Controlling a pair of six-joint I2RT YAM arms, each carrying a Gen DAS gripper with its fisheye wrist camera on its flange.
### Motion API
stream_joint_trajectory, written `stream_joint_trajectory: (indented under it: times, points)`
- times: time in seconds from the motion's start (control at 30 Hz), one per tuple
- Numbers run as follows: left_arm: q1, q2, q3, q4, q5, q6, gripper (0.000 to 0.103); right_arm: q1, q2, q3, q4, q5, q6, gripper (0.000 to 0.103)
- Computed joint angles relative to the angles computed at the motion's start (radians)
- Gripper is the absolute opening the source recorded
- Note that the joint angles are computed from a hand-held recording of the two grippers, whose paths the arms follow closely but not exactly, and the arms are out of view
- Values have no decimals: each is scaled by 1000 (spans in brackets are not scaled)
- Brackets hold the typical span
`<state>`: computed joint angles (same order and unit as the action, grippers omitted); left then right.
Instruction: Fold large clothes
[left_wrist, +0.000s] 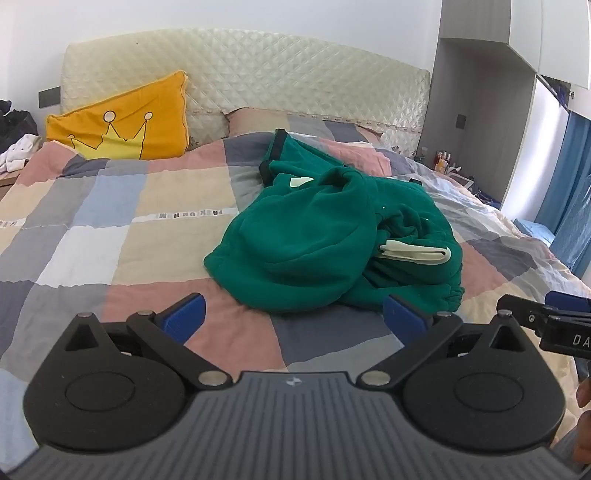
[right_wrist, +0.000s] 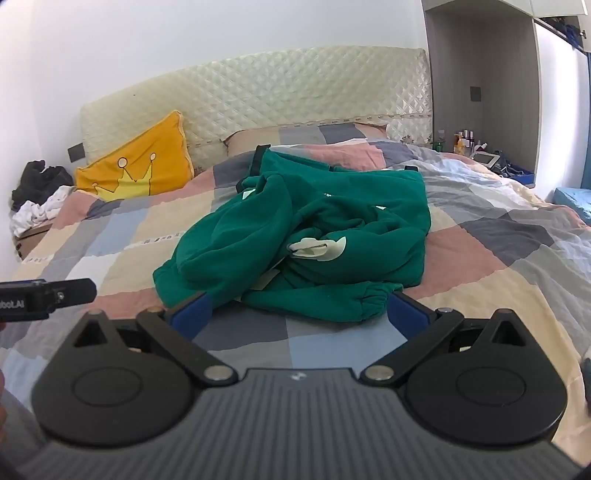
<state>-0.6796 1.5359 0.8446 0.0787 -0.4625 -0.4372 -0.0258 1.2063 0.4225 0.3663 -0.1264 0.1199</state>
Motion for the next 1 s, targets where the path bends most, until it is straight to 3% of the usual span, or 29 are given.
stream_joint_trajectory:
  times: [1.0]
  points:
    - [-6, -9, 0, 0, -16, 18, 103, -2, -6, -4, 0, 2, -2, 103]
